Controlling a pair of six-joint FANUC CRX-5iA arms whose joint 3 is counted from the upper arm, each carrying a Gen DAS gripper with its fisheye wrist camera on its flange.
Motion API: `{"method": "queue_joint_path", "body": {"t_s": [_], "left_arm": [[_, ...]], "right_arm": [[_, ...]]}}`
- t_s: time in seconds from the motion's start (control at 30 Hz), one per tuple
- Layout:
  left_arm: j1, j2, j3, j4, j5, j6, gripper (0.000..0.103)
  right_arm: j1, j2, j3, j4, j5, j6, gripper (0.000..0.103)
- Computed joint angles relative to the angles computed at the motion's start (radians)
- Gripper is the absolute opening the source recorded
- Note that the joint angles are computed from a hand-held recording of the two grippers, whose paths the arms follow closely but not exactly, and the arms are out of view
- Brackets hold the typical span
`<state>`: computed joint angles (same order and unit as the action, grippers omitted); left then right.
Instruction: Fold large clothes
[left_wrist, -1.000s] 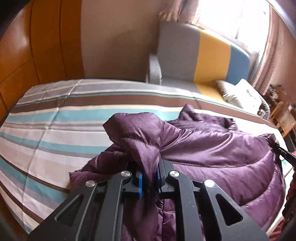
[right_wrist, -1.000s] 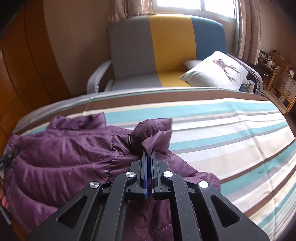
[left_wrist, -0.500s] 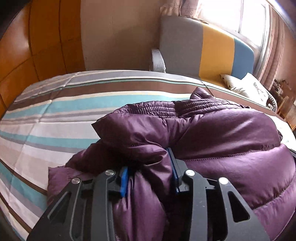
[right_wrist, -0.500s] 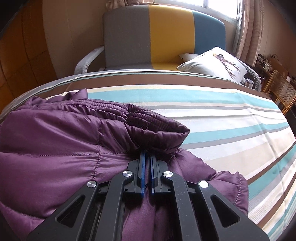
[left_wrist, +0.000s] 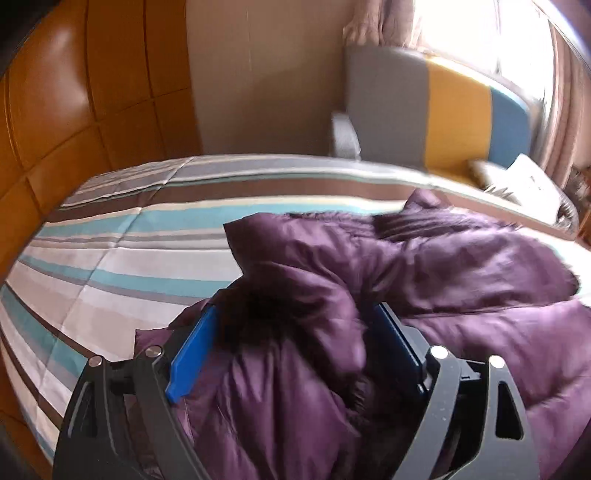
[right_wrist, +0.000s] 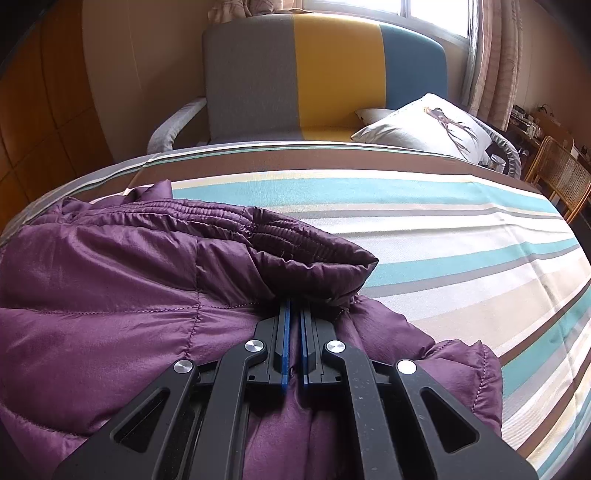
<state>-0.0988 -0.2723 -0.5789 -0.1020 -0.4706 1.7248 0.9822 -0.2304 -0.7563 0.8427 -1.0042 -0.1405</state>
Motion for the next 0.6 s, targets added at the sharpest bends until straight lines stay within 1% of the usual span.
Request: {"method": "queue_joint_path", "body": {"t_s": [0.03,0.13,0.17,0.2,0.23,0.27,0.33,0.37,0.43,0.47,0.5,0.53,0.57,0.6], "left_arm": [[0.006,-0.024,-0.018,0.042,0.007,-0.038,0.084],[-0.037,-0.091,-0.013,-0.005,-0.01,0.035,0.084],[-0.065,-0.105,0.0,-0.043,-0.016,0.085,0.084],[-0.108,-0.107,0.029,-0.106,-0.035,0.153,0.083],[-0.146,-0.1,0.055,-0.147,-0.052,0.19,0.079],[-0.181,-0.085,0.081,-0.172,-0.064,0.206,0.076],[-0.247,-0.029,0.141,-0.234,-0.09,0.244,0.064],[-0.273,0.003,0.171,-0.269,-0.109,0.268,0.063],[-0.302,0.091,0.233,-0.304,-0.144,0.29,0.057],[-0.305,0.124,0.248,-0.299,-0.156,0.281,0.056],[-0.287,0.174,0.255,-0.242,-0.16,0.221,0.057],[-0.271,0.199,0.252,-0.192,-0.152,0.177,0.057],[-0.26,0.207,0.237,-0.168,-0.125,0.162,0.057],[-0.255,0.21,0.226,-0.166,-0.1,0.164,0.057]], "right_arm": [[0.0,0.0,0.0,0.0,0.0,0.001,0.003],[-0.001,0.003,0.002,0.001,-0.004,0.002,0.003],[-0.002,0.004,0.003,0.002,-0.005,0.002,0.003],[-0.002,0.004,0.003,0.004,-0.005,0.001,0.003],[0.001,0.004,0.002,0.004,-0.008,-0.001,0.003],[0.002,0.002,0.001,0.004,-0.007,-0.003,0.003],[0.001,0.001,-0.001,0.005,-0.003,-0.008,0.003],[0.001,0.0,-0.002,0.005,-0.001,-0.009,0.003],[0.001,-0.002,-0.002,0.005,-0.001,-0.009,0.003],[0.001,-0.002,-0.002,0.004,-0.002,-0.008,0.003],[0.0,-0.003,-0.003,0.004,-0.002,-0.008,0.003],[-0.001,-0.006,-0.005,0.006,0.002,-0.01,0.003],[-0.003,-0.01,-0.01,0.007,0.006,-0.015,0.003],[-0.005,-0.013,-0.012,0.007,0.012,-0.017,0.003]]}}
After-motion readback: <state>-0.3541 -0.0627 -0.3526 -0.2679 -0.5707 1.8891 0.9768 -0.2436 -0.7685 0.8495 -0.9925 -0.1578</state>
